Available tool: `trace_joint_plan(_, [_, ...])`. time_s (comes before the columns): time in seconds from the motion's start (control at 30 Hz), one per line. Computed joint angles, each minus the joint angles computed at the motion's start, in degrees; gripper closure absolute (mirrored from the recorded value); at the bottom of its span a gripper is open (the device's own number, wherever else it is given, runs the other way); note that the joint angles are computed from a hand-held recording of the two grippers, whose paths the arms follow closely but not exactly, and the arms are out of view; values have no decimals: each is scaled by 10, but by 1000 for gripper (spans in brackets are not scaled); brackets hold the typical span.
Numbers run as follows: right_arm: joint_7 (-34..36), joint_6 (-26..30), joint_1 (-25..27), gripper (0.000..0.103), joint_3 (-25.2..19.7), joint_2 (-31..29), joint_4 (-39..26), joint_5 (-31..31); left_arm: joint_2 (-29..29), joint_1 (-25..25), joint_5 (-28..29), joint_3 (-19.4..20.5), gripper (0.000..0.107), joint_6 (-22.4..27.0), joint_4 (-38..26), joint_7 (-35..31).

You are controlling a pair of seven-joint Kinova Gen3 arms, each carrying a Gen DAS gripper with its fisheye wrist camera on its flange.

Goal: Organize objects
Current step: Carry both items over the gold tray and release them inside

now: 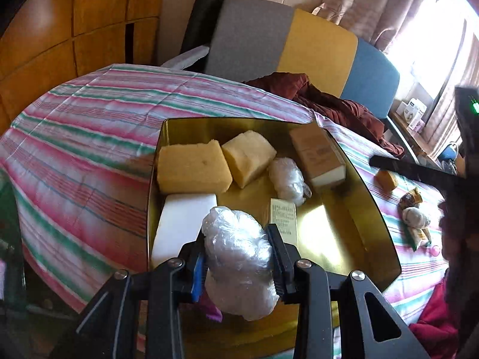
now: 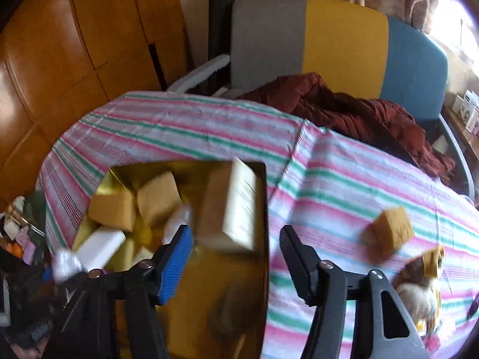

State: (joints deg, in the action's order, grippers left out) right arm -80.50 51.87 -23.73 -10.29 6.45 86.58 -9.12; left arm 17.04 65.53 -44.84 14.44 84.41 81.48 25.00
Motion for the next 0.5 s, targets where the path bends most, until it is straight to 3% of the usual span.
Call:
trace_joint_plan(0.2, [17,1,13,41,3,-38,56,-19,11,-28,-16,-12,67,-3,-27,-85])
trace_joint_plan(0.27, [12,-1,12,41,3,-50,71,-15,13,-37,-18,-19,50,-6,-34,-106])
trace_joint_plan(0.3, [13,-2,13,41,4,-54,75,-18,15,-39,-20,-17,35,1,-37,-106])
trace_joint_plan(0.33, [17,-1,14,40,5,-58,80,-23,19,-31,-21,-26,32,17,-45,-102])
trace_joint_plan(0.5, [32,-3,18,38,7,-78,100,-39,17,-8,-27,-26,32,53,-43,-69])
